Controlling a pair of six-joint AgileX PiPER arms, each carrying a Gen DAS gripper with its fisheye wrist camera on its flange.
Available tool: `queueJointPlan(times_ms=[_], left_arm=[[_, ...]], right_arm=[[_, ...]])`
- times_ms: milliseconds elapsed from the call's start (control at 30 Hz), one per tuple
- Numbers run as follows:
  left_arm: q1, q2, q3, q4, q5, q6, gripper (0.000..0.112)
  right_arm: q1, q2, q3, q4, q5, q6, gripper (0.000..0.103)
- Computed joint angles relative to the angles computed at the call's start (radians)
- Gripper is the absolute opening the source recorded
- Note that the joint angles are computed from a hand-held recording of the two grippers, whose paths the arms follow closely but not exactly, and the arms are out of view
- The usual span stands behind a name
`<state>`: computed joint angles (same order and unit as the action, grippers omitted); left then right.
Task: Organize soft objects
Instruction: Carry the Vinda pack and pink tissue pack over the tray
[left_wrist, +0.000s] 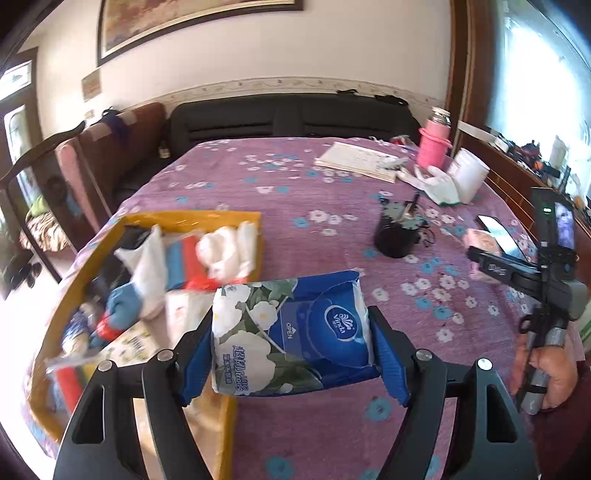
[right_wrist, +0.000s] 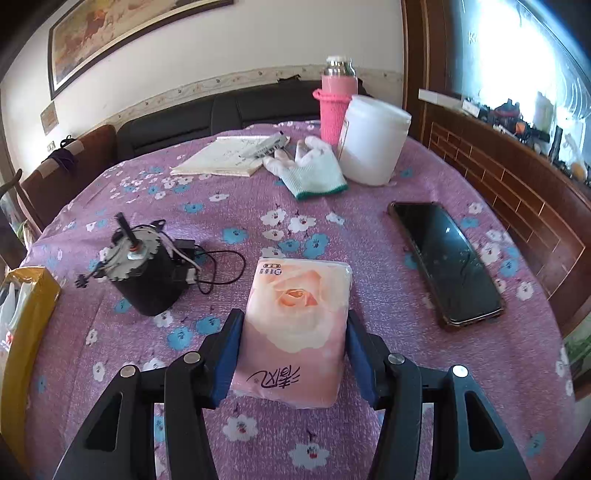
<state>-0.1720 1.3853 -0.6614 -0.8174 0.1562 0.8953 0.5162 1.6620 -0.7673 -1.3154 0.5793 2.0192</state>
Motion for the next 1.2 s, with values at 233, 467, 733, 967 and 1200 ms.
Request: queueJointPlan(times_ms=[233,467,733,967,1200], left_arm=[[0.155,-0.022,0.029,-0.256,0.094,0.282,0.075],[0.265,-0.067,0.061,-0.347,0.169,0.413,0.075],[0.412,-0.077,0.065,-0.395,0.249,0.497,0.075],[0.516,-0.066,0.057,-0.427,0.302,0.553,0.075],[0.597,-0.032,0.040,-0.458,0.337,0.602,0.075]], right_arm=[[0.181,-0.111,0.020,0.036,0.061,0.018,0.058],[0.346,-0.072,-0.100,0.083,0.114,-0.058,0.058],[0.445,0.011,-0.239,0.141,0.113,-0.158,0.058],[0.492,0.080,-0.346,0.183,0.111,-0.235,0.058],[0.516,0.142,-0.446,0.223,0.103,-0.319,0.058]])
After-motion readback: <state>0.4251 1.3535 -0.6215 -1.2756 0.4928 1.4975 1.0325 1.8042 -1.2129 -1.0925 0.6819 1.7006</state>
